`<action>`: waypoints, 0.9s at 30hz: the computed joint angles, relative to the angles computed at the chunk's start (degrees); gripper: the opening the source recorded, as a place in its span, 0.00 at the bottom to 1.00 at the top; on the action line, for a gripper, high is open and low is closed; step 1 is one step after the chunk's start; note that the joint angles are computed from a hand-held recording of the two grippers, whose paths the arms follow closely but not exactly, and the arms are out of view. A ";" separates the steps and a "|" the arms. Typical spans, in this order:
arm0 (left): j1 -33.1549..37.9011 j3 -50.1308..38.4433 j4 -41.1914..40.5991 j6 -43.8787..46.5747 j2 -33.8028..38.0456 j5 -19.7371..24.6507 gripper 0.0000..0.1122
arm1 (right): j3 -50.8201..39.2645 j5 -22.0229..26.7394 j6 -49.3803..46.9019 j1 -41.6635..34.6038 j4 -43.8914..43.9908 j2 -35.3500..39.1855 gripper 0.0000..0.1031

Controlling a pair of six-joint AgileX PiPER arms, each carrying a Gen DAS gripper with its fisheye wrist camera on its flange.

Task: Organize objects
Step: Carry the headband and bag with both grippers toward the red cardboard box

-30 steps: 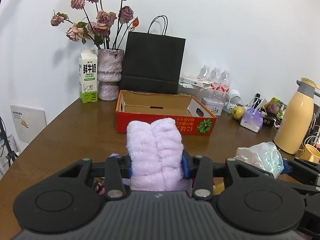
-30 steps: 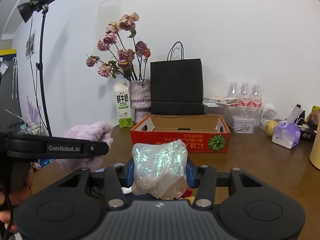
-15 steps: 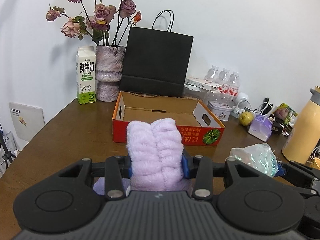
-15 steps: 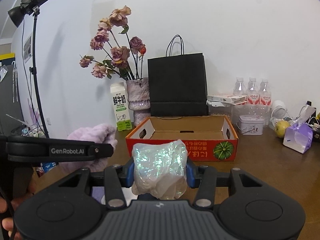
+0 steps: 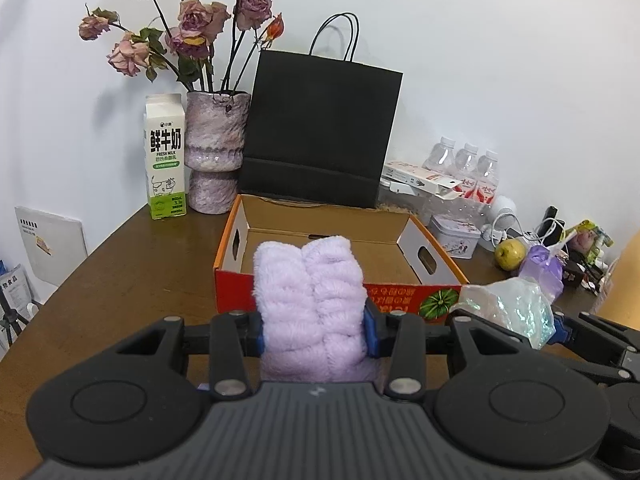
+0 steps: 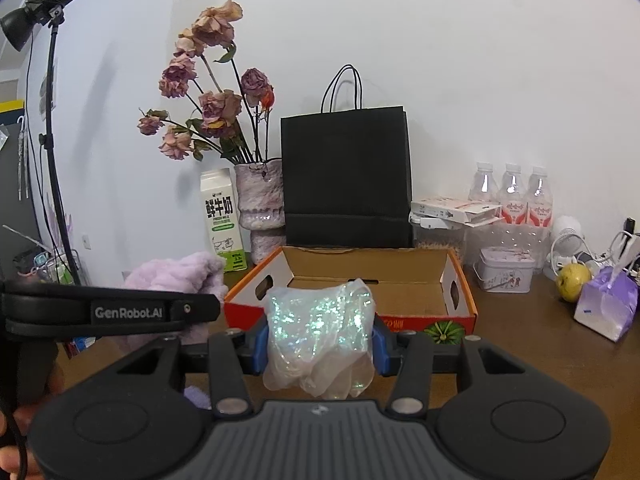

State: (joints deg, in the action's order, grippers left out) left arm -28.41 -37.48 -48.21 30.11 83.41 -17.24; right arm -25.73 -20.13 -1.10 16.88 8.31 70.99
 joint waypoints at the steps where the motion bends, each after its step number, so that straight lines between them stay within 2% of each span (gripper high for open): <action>1: 0.29 -1.02 -0.59 0.56 0.79 0.44 0.38 | -1.02 0.05 1.56 -0.70 -2.04 0.95 0.45; 7: 2.10 -7.27 -4.58 4.02 5.17 2.47 0.38 | -7.78 0.28 17.38 -5.97 -21.05 7.66 0.45; 13: 2.63 -13.66 -14.91 14.40 9.39 4.09 0.38 | -13.24 -0.23 28.96 -9.32 -35.12 12.95 0.45; 20: 2.29 -20.38 -26.90 26.43 14.06 3.56 0.38 | -19.56 -0.60 36.66 -12.06 -44.75 18.28 0.45; 27: 2.51 -30.27 -47.28 47.14 20.39 2.22 0.38 | -27.28 -0.39 42.52 -13.98 -51.26 24.77 0.45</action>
